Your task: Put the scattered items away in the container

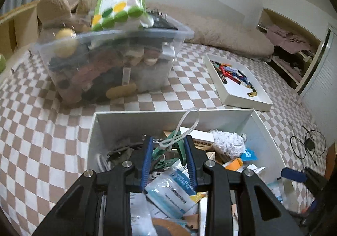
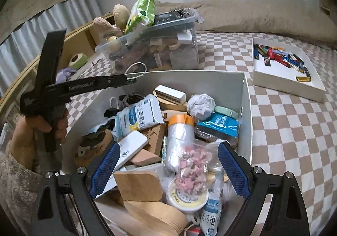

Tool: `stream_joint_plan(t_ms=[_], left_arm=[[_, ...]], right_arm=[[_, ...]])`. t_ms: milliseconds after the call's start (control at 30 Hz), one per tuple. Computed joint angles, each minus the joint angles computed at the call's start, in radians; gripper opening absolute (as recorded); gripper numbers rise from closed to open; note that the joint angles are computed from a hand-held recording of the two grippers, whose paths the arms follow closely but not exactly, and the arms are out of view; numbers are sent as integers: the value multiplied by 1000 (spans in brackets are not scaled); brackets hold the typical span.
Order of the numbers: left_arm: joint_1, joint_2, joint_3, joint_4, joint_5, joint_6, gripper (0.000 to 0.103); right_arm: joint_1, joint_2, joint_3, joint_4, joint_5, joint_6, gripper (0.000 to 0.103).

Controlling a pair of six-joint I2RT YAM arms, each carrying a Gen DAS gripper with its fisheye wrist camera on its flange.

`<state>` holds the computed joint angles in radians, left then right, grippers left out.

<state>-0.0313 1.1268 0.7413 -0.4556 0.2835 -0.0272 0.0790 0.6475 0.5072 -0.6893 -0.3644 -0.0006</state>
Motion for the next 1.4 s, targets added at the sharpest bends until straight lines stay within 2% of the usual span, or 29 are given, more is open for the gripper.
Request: stream_joint_plan(t_ms=[100, 133, 167, 233, 533, 700, 900, 967, 1033, 1233, 1400], left_arm=[[-7, 52, 18, -3, -5, -24, 30], [-10, 67, 25, -11, -10, -28, 33], [-14, 72, 26, -13, -22, -36, 50], [-17, 50, 9, 3, -48, -61, 78], [2, -59, -25, -19, -44, -67, 80], [-2, -145, -65, -46, -58, -61, 84], [-1, -265, -94, -110, -77, -60, 85], [6, -321, -98, -141, -77, -61, 97], [21, -378, -98, -176, -66, -59, 102], [55, -509, -59, -312, -29, -39, 103], [52, -609, -20, -418, -39, -27, 103]], right_arm=[[-24, -15, -13, -1, -29, -4, 94], [-29, -18, -16, -1, -35, -4, 94], [-37, -21, -17, -3, -41, -7, 94], [-49, -29, -19, -7, -52, -9, 94], [-89, -93, -10, -50, -84, -4, 94], [-106, -132, 6, -77, -102, 13, 94], [-127, -185, 23, -121, -113, 28, 94], [-147, -198, 31, -140, -125, 21, 94], [-171, -217, 43, -166, -139, 13, 94], [-205, -279, 85, -238, -159, 5, 94], [-225, -330, 128, -312, -160, -16, 94]])
